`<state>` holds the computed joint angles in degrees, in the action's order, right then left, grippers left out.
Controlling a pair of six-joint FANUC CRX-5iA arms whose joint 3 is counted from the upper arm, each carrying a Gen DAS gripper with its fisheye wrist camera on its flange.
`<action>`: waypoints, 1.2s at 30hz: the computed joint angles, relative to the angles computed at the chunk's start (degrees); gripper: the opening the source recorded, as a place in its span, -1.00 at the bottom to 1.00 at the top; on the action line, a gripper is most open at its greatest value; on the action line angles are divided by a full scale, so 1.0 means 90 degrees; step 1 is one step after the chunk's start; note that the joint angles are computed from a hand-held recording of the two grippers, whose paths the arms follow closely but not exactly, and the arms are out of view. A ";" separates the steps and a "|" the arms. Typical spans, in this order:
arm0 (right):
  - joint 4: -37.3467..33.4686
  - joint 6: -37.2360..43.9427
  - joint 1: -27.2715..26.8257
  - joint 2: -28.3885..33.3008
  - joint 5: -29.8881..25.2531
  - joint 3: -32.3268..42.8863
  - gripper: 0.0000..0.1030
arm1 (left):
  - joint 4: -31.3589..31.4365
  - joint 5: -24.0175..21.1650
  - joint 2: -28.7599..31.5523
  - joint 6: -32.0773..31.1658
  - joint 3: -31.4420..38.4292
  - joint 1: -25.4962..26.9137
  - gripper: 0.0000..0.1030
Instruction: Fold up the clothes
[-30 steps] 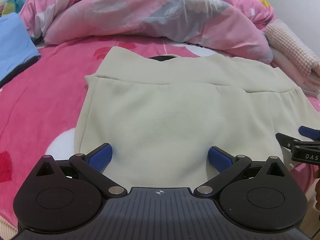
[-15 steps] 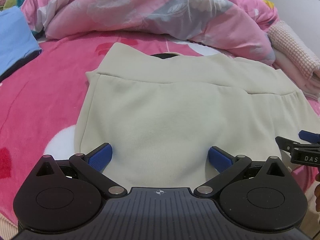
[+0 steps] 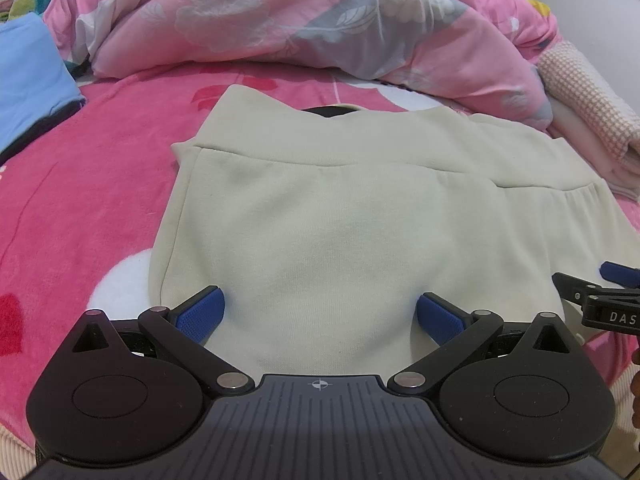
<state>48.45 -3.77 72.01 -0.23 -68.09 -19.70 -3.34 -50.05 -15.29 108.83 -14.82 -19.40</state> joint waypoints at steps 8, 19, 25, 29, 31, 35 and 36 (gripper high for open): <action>0.0284 -0.0371 0.0087 0.0038 -0.0080 -0.0141 1.00 | 0.0092 -0.0030 0.0006 -0.0047 -0.0004 0.0047 1.00; 0.1653 -0.1374 0.0092 -0.0223 -0.0138 -0.0518 1.00 | 0.0121 -0.0069 0.0014 -0.0071 0.0008 0.0061 1.00; 0.1346 -0.1233 -0.0313 -0.0060 0.0520 -0.0851 1.00 | 0.0072 -0.0074 0.0019 -0.0033 0.0019 0.0033 1.00; 0.2009 -0.1614 -0.0261 -0.0022 0.0457 -0.1201 1.00 | 0.0013 -0.0068 0.0010 -0.0003 0.0020 0.0003 1.00; 0.1947 -0.1528 -0.0300 -0.0057 0.0541 -0.1178 1.00 | -0.0046 -0.0048 0.0005 0.0037 0.0021 -0.0026 1.00; 0.2049 -0.1610 -0.0296 -0.0052 0.0541 -0.1238 1.00 | -0.0165 -0.0011 -0.0005 0.0118 0.0022 -0.0087 1.00; 0.2066 -0.1620 -0.0301 -0.0055 0.0549 -0.1248 1.00 | -0.0193 -0.0002 -0.0008 0.0137 0.0023 -0.0101 1.00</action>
<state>67.04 -18.35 69.30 -0.72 -63.15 -30.93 -5.08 -50.06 -15.36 110.06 -14.62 -20.31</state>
